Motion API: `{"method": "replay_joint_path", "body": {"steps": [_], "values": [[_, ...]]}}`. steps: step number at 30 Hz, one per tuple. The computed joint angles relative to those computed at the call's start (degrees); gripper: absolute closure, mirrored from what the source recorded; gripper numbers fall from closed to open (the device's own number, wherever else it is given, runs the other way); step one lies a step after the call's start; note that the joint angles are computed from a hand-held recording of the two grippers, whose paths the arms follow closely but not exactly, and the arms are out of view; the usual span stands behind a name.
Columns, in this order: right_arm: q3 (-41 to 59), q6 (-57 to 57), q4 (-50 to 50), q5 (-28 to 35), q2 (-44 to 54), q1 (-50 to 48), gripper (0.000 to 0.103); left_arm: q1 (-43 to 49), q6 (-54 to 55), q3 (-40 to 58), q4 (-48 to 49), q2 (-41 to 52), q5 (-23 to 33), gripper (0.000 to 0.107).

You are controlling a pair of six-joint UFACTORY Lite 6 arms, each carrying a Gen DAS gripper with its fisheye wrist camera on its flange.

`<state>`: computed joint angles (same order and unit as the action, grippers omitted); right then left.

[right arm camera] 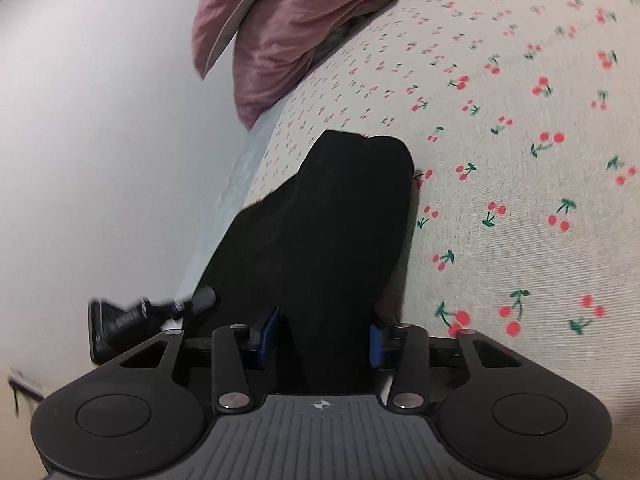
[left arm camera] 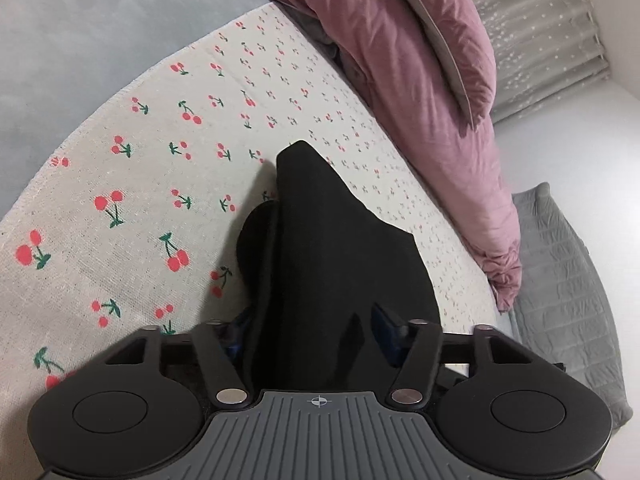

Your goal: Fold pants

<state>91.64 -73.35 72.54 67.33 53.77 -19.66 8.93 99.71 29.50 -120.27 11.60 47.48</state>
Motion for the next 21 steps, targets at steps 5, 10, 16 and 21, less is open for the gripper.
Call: {"method": "replay_joint_path", "body": {"steps": [5, 10, 16, 21], "values": [[-6.14, -3.52, 4.32, -4.02, -3.65, 0.84, 0.087, -2.09, 0.17, -2.55, -5.82, -2.05, -0.94, 0.079], [-9.99, -6.71, 5.42, -0.49, -7.29, -3.21, 0.092, -10.43, 2.53, -5.91, -16.61, -9.78, -4.14, 0.088], [-3.18, -3.74, -0.65, 3.71, -5.95, -12.81, 0.092, -29.46, 7.72, 6.51, -31.17, -4.84, -13.88, 0.088], [16.46, 5.32, -5.95, 8.99, 3.59, -22.54, 0.092, -39.03, 8.67, 24.71, -36.82, 10.19, -17.09, 0.089]]}}
